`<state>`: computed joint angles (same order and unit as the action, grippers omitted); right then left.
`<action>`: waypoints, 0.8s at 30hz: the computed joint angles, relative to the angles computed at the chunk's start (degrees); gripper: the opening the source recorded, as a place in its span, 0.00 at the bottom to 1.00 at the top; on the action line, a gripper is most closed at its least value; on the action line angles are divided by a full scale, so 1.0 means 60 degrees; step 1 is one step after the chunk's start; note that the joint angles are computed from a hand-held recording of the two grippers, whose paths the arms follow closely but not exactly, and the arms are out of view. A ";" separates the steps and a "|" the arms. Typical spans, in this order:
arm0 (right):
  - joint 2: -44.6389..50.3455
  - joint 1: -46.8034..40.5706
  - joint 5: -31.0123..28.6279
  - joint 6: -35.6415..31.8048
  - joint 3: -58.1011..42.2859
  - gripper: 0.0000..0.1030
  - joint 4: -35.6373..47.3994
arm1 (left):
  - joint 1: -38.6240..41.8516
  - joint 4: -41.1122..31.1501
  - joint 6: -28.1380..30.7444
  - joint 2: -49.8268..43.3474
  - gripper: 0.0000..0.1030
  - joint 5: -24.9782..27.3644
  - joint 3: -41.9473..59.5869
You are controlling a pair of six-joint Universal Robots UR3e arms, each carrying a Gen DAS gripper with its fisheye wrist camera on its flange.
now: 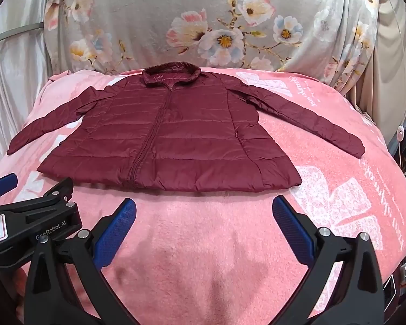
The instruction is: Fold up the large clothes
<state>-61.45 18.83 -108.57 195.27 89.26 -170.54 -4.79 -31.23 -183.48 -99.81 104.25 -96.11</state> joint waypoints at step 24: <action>0.0373 0.0188 -0.0136 0.0105 -0.0298 0.95 0.0124 | 0.0281 0.0018 0.0055 0.0124 0.95 -0.0247 -0.0228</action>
<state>-59.21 19.96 -109.39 195.90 87.48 -169.80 -3.11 -31.12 -183.16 -99.07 102.77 -97.47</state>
